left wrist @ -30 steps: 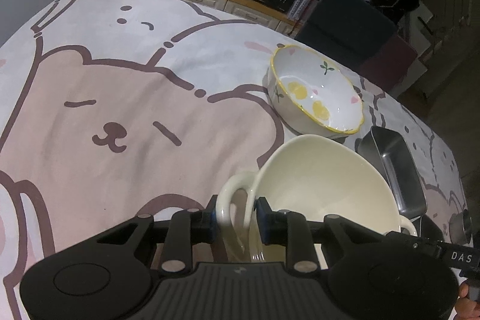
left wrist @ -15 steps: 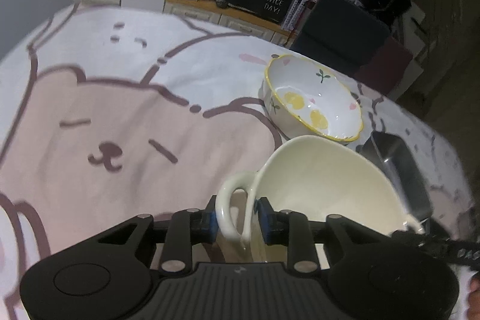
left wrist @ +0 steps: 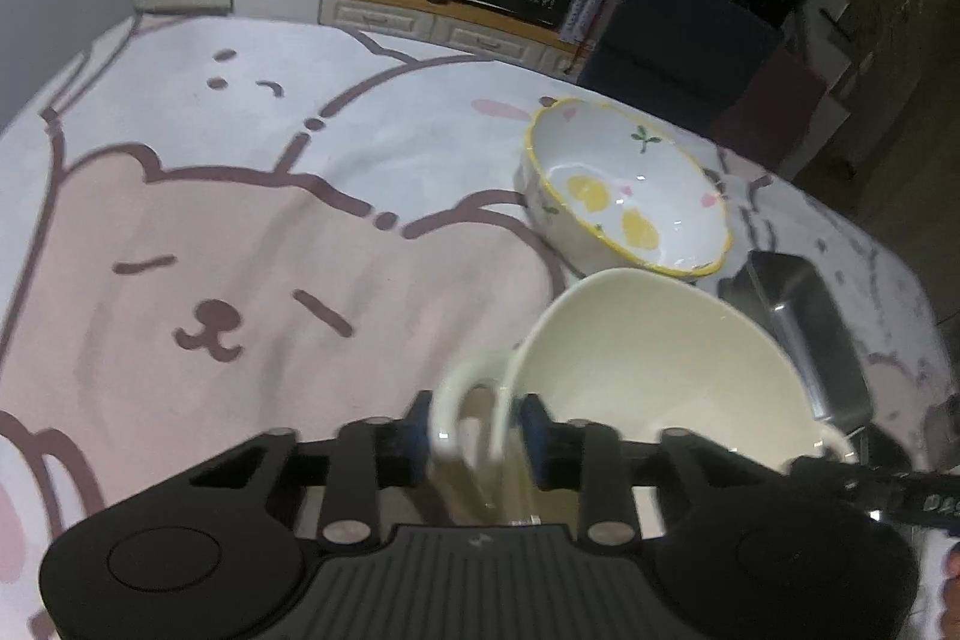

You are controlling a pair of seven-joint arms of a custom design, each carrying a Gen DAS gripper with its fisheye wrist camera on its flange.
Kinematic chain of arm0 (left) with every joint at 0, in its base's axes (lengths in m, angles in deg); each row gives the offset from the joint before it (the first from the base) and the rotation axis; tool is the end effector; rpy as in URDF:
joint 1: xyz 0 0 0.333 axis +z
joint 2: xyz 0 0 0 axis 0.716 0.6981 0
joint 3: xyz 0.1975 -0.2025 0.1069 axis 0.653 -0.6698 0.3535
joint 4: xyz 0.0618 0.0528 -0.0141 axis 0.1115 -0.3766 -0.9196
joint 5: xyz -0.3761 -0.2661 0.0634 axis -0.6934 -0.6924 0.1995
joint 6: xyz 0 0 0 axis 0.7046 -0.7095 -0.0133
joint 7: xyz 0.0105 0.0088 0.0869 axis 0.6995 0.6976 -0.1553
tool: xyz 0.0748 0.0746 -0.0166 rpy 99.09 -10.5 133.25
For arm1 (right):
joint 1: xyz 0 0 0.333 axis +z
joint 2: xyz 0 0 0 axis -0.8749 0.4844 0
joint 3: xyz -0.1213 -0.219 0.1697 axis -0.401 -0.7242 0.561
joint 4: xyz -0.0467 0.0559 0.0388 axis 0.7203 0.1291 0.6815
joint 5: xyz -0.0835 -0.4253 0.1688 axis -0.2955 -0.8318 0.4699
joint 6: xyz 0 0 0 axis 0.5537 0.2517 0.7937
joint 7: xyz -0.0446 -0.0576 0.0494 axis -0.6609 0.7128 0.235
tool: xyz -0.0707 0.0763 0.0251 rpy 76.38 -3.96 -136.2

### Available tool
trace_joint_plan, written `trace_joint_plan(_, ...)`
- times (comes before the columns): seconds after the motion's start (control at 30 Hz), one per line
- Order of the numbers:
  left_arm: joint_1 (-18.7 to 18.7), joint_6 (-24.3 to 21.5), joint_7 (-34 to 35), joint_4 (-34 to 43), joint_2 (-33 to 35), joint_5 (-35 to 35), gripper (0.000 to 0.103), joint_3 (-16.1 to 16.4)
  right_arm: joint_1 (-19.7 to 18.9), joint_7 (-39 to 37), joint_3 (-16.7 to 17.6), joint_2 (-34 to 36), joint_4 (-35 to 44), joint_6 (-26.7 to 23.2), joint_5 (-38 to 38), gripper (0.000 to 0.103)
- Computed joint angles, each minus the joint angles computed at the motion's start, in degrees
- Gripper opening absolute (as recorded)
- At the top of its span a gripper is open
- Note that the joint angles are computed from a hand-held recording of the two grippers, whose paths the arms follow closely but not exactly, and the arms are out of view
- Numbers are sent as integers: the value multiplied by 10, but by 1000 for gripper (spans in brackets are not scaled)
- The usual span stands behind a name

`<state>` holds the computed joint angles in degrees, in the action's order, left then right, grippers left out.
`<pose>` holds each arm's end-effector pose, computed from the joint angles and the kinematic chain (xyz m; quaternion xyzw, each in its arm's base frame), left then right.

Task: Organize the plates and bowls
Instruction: 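Lift the cream bowl by its handles with both grippers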

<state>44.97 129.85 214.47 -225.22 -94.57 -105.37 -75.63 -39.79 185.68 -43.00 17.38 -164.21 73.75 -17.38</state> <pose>0.5139 0.0162 0.4544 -0.5422 0.7814 -0.3070 0.0341 0.3834 0.2495 0.4458 -0.4897 0.8264 -0.0770 0.2672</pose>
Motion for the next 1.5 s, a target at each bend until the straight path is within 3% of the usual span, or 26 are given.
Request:
trace_joint_plan(1.07,14,-43,-19,34,24,-7,29,-3,4,-6,-9,-4,-9,15,25,30)
trace_joint_plan(1.5,21,-68,18,20,11,-33,24,11,-4,0,3,-5,-6,8,0,29)
